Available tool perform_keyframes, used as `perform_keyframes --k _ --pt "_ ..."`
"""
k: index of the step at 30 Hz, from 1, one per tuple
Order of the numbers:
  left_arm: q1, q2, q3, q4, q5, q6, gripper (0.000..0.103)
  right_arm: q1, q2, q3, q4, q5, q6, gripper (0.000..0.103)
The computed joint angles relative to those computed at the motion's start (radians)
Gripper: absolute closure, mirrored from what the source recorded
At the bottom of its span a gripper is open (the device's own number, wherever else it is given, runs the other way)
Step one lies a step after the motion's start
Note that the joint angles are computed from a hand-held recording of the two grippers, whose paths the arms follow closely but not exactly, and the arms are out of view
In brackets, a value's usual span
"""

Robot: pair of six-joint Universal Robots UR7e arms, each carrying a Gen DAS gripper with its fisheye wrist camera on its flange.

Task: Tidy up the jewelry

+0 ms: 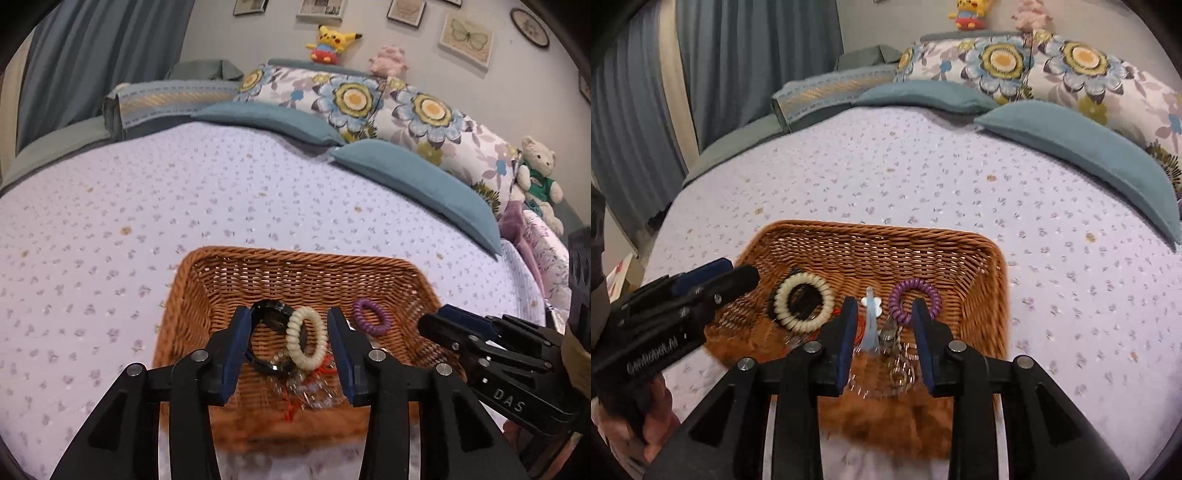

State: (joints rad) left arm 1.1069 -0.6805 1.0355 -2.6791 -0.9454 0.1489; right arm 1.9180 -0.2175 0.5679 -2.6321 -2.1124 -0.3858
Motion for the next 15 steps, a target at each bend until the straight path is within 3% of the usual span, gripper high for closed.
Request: perform_keyframes --k 5,7,8,12,15 --pt "-0.051 -0.139 0.225 -0.134 0.026 0.002 0.053 0.028 -0.17 0.346 -0.246 0.01 -0.039 0.062" --pt "-0.082 -0.201 0.342 -0.218 0.066 0.001 0.038 0.035 -0.212 0.437 -0.316 0.014 -0.049 0.06" --pt "-0.092 -0.217 0.377 -0.245 0.081 0.001 0.037 0.04 -0.239 0.497 -0.365 0.015 -0.056 0.059" --pt "-0.14 -0.286 0.55 -0.368 0.188 -0.011 0.031 0.06 -0.283 0.647 -0.553 -0.009 -0.118 0.05" --pt "-0.151 -0.298 0.611 -0.43 0.23 -0.007 0.027 0.065 -0.285 0.693 -0.65 -0.003 -0.169 0.039"
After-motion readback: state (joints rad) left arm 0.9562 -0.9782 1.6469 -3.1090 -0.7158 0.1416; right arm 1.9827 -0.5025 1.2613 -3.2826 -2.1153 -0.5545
